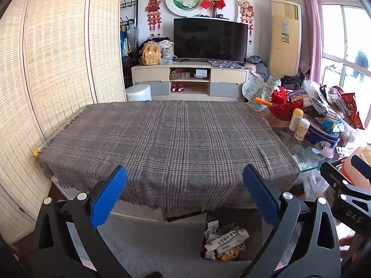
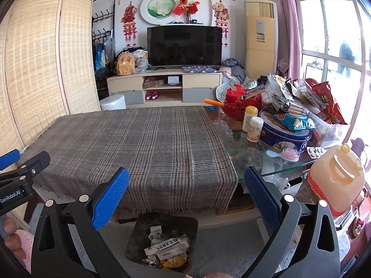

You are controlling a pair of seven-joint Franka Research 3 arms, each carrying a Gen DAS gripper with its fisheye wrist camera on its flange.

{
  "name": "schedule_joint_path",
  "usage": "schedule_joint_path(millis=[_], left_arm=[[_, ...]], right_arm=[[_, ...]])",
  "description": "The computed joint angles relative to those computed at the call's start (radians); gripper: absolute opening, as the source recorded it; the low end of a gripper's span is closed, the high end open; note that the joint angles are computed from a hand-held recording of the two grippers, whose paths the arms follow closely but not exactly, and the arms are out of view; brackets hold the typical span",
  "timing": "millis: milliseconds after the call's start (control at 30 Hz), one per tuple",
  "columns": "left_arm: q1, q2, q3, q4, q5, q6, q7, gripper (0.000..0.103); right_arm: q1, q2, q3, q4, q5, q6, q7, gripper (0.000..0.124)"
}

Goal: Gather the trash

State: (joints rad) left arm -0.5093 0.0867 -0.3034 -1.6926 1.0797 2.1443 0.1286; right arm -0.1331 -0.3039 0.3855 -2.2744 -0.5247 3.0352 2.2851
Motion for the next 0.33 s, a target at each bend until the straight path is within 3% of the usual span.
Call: schedule_joint_path(millis=[67, 167, 333], left_arm=[[0.001, -0.001, 0.000, -0.001, -0.004, 0.006, 0.010, 0.095], [-0.013, 0.018, -0.004, 0.030, -0.004, -0.052, 0.043, 0.095], [-0.011, 0.013, 0.001, 0.026, -0.037, -0.022, 0.067, 0.095]], right_arm=[[0.010, -0.001, -0.009, -0.003, 0.009, 0.006, -0.006, 0.100], [0.001, -0.007, -0.003, -0.007, 0.012, 0.017, -0.007, 0.100], [-0.009, -0.011, 0.007, -0.005, 0.019, 0.007, -0.015, 0.100]])
